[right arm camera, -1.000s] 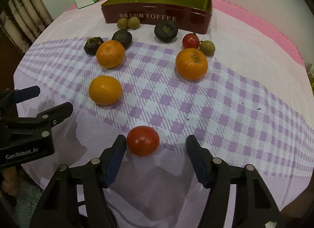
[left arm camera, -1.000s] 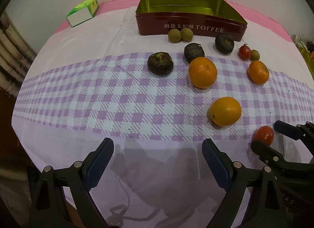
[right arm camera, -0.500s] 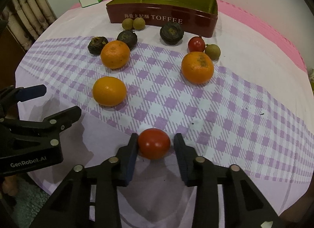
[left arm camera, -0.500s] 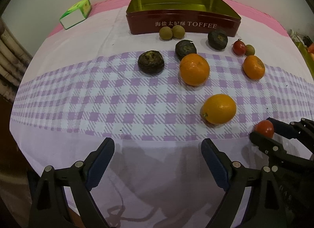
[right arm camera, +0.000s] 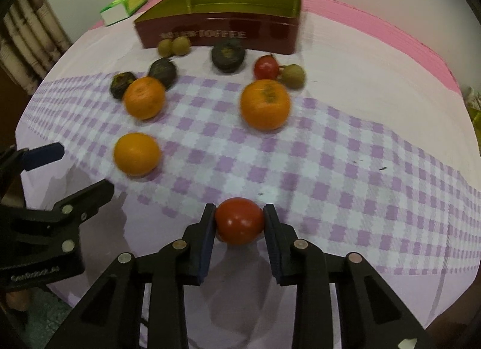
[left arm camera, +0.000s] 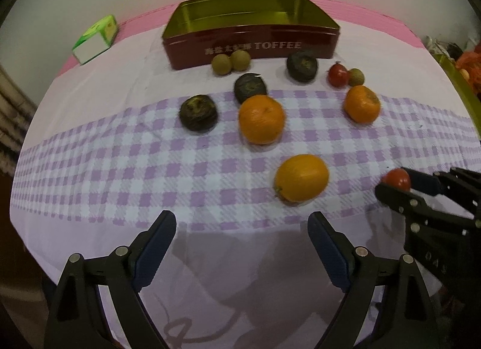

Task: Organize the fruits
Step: 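Grasp the red tomato with the right tool while the left tool grasps the orange, then carry the orange and tomato over the TOFFEE tin with both tools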

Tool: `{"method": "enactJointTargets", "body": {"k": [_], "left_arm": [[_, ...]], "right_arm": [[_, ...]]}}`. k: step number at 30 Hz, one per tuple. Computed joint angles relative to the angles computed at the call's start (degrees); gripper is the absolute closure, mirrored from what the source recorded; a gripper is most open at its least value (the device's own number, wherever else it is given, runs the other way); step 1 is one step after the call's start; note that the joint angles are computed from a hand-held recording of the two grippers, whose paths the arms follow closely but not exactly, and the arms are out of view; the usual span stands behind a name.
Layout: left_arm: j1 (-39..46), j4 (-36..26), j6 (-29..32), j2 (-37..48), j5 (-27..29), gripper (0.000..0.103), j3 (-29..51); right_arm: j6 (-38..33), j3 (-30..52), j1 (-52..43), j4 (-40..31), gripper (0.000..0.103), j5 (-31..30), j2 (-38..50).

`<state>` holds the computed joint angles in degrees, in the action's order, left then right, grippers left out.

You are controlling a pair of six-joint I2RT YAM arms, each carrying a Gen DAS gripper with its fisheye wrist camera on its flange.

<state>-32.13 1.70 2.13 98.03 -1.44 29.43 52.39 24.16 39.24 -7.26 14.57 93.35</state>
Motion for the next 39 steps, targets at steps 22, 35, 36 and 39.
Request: {"method": "enactJointTargets", "body": {"k": [22,35,36,39], "left_arm": [[-5.97,-0.27,-4.24,14.16,0.22,0.034,12.86],[-6.73,1.21,-4.15,15.21,2.68,0.062,12.76],[-6.82,1.25,-4.15,15.41,2.48,0.062,12.94],[-6.2,1.02,-4.18,15.36,3.0,0.062,13.04]], "right_arm": [[-3.54,-3.63,-7.53,-0.95,0.074,-0.68,-5.45],[-2.73,-3.43,-6.78,-0.58,0.073,-0.36,-4.71],[-2.75,-3.45,-6.86,-0.58,0.073,-0.38,-4.77],[-2.37,-3.32,-6.42,-0.57,0.073,-0.19,-4.46]]}}
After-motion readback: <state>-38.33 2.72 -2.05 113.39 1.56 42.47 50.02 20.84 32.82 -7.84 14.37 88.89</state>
